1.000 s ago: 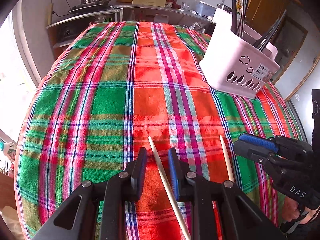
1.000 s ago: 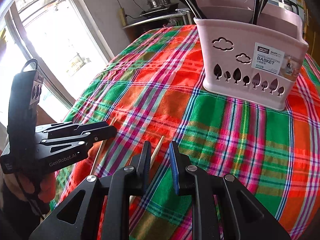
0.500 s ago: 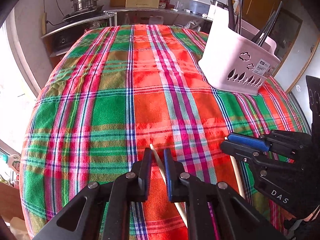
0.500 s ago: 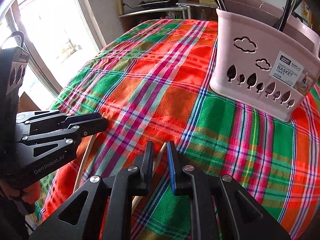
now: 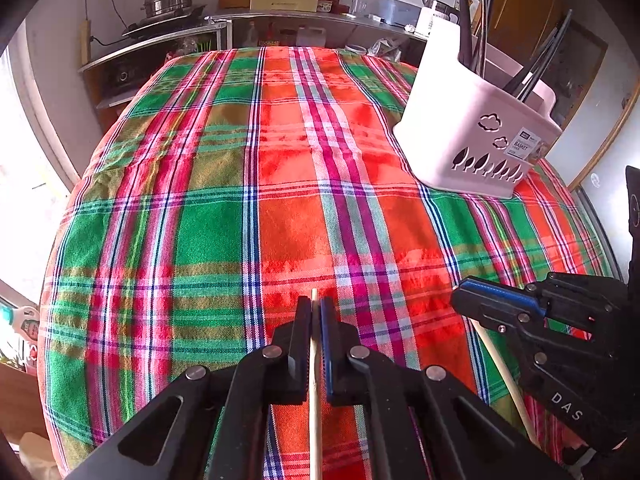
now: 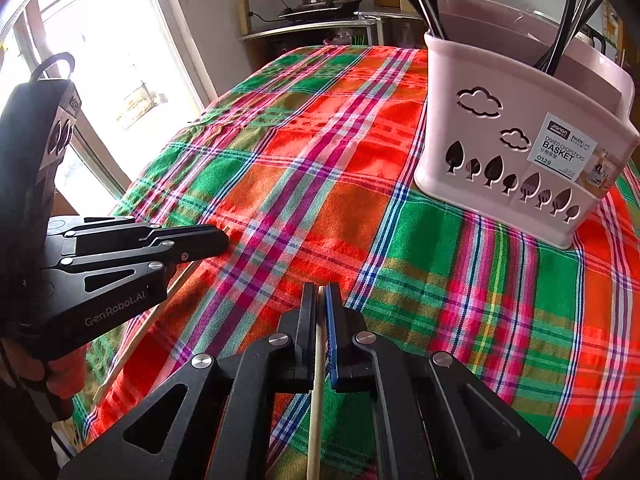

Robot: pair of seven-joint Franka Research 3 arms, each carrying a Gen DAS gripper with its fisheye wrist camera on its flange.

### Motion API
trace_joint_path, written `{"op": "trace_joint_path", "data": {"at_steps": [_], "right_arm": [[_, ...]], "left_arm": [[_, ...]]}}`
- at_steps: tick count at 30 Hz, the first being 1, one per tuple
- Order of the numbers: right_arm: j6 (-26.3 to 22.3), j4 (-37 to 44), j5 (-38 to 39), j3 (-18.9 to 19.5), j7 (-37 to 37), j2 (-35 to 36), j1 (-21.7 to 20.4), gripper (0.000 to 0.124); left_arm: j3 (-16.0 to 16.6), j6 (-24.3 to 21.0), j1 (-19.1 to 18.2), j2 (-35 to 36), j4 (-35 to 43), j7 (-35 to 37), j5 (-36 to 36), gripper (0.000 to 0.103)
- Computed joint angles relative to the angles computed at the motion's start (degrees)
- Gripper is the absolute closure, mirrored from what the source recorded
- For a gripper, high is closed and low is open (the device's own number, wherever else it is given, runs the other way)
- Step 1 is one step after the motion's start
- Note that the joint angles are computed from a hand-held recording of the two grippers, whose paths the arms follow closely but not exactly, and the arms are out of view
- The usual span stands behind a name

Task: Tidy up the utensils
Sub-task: 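Lift the wooden chopsticks upright with both tools and carry them over the basket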

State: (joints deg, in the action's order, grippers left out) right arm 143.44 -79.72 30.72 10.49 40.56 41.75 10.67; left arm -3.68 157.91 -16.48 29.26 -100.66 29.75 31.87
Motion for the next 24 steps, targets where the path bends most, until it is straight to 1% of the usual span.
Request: {"op": "trace_joint_path", "data": {"at_steps": [4, 7, 13, 20, 24], "right_arm": [[-0.3, -0.1, 1.8, 1.0, -1.5, -1.0, -1.5, 0.12], [0.2, -1.0, 4.2, 1.8, -3.6, -2.6, -2.8, 0.12], [1.2, -3.3, 10.8, 3.3, -9.1, -6.8, -5.6, 0.12], [2.9, -6.0, 20.0, 3.7, -15.6, -11.6, -7.6, 0.12], [3.1, -7.9, 24.7, 3.1, -19.2, -14.1, -8.5, 0.12]], "left_arm": [[0.6, 1.5, -0.4, -1.9, -1.1, -1.2, 1.0, 0.099], [1.6, 2.5, -1.3, -4.1, -2.1, -3.3, 3.5, 0.099], [3.0, 3.4, -3.0, -8.5, -2.8, -9.3, 11.2, 0.099], [1.7, 3.0, -2.9, -11.9, -2.5, -14.7, 19.2, 0.099], [0.4, 2.8, -2.5, -12.7, -2.2, -15.9, 21.5, 0.099]]}}
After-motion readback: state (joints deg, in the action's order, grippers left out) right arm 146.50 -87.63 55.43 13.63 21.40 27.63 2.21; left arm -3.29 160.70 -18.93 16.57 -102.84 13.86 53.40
